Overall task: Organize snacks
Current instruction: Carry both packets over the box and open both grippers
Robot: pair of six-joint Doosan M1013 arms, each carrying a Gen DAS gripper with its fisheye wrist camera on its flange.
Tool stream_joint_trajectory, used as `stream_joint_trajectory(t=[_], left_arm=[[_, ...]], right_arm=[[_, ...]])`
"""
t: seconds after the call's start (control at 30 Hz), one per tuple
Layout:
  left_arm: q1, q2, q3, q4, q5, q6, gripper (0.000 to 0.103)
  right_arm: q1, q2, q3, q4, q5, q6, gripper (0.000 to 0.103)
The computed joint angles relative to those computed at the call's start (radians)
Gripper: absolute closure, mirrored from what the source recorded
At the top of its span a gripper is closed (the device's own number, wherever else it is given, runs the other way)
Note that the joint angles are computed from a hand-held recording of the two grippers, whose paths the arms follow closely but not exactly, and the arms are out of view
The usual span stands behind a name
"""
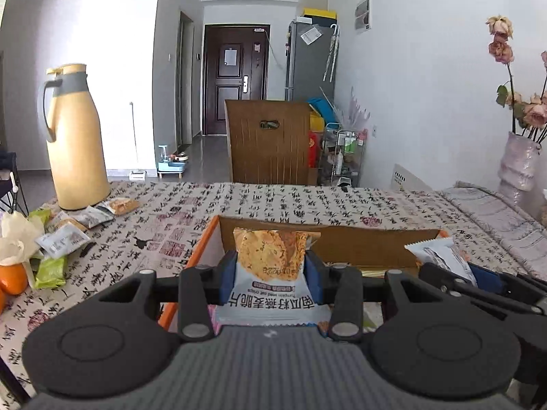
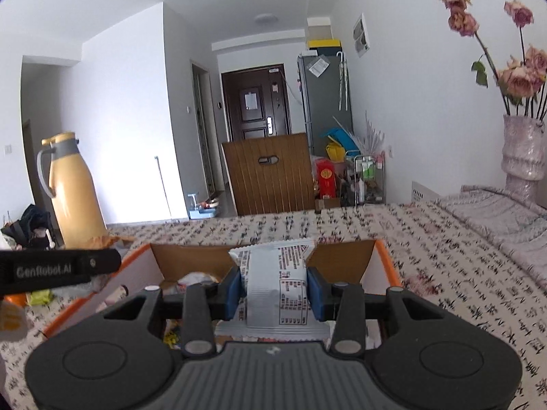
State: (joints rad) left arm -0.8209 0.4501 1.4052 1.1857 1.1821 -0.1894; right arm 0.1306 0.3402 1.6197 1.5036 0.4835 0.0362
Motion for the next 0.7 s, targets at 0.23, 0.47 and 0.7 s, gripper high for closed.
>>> stream_joint_trajectory(t=[0.23, 0.47, 0.7], left_arm=[[0.012, 0.001, 0.025, -0.008, -0.04, -0.001, 0.061], [0.01, -0.002, 0.038, 0.017, -0.046, -0.033, 0.053], [-0.004, -0.006, 0.05, 0.07, 0.015, -0.113, 0.0]], right_arm=[[0.005, 0.014, -0.003, -0.06, 0.004, 0.025, 0.064], [0.006, 0.01, 0.005, -0.058, 0.0, 0.013, 0.061], [0.006, 0.005, 0.008, -0.053, -0.04, 0.04, 0.013]])
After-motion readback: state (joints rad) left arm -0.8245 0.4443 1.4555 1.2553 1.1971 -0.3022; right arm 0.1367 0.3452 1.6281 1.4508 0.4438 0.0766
